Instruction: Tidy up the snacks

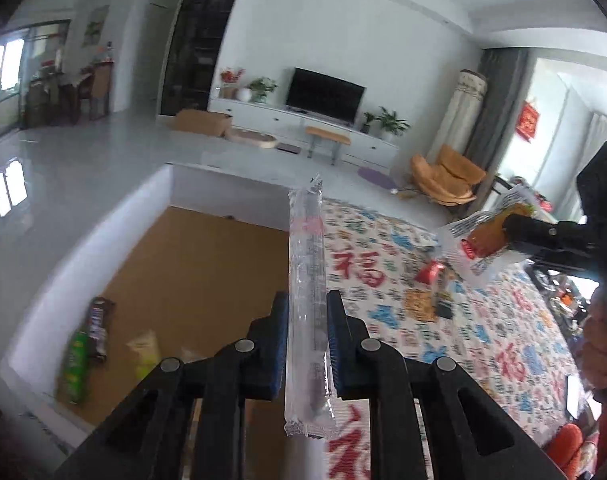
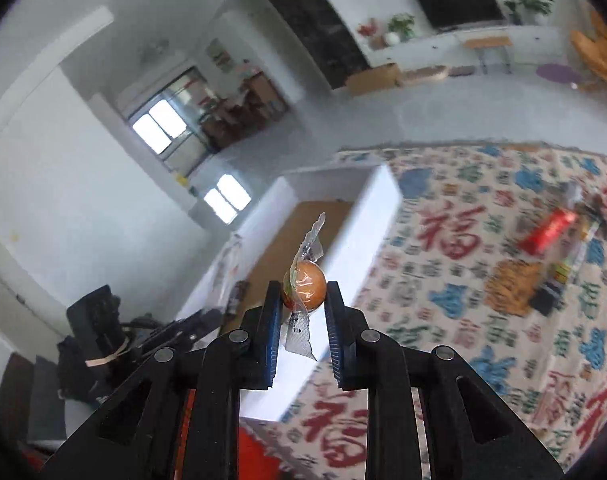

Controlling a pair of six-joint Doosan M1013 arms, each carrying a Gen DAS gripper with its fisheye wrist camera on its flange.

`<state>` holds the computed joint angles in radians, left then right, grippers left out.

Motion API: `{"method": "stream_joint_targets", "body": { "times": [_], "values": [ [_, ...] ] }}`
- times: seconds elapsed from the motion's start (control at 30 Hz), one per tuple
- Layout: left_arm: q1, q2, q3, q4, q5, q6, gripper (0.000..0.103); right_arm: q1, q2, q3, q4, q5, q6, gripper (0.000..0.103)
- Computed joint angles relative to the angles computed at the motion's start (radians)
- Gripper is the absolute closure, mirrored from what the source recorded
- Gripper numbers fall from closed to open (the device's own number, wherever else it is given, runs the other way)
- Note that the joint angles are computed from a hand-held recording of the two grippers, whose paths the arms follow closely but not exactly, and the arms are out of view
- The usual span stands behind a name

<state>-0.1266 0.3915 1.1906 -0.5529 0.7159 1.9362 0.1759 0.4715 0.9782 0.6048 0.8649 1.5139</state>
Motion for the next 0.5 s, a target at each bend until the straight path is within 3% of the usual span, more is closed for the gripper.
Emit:
{"method": "stream_joint_targets", "body": {
  "times": [0.03,0.1,0.13,0.17,0.2,0.27,0.37,0.5],
  "values": [
    [0.010,0.011,-0.013,0.073,0.000,-0.059,0.085,0.020,0.033,-0.052,0.006,0.022,-0.010,0.081],
    [0.020,0.031,-0.028,0.228,-0.019,-0.199,0.070,0.061,0.095,-0.150,-0.014,0.040,-0.020,0.077],
    [0.022,0.042,-0.039,0.341,-0.016,-0.307,0.047,0.082,0.122,-0.194,-0.051,0.036,-0.022,0.064],
    [0.021,0.047,-0.041,0.429,-0.009,-0.397,0.031,0.100,0.138,-0.222,-0.112,0.022,-0.006,0.052],
    [0.022,0.046,-0.035,0.485,-0.011,-0.460,0.029,0.114,0.136,-0.217,-0.163,-0.015,0.008,0.038],
    [0.033,0.025,0.007,0.455,-0.058,-0.463,0.024,0.123,0.100,-0.145,-0.196,-0.121,-0.001,0.036],
    [0.029,0.003,0.055,0.393,-0.115,-0.452,0.019,0.110,0.043,-0.026,-0.246,-0.201,-0.015,0.029],
    [-0.003,-0.012,0.069,0.211,-0.100,-0.286,0.019,0.089,-0.015,0.140,-0.583,-0.206,0.170,0.029]
  ]
}}
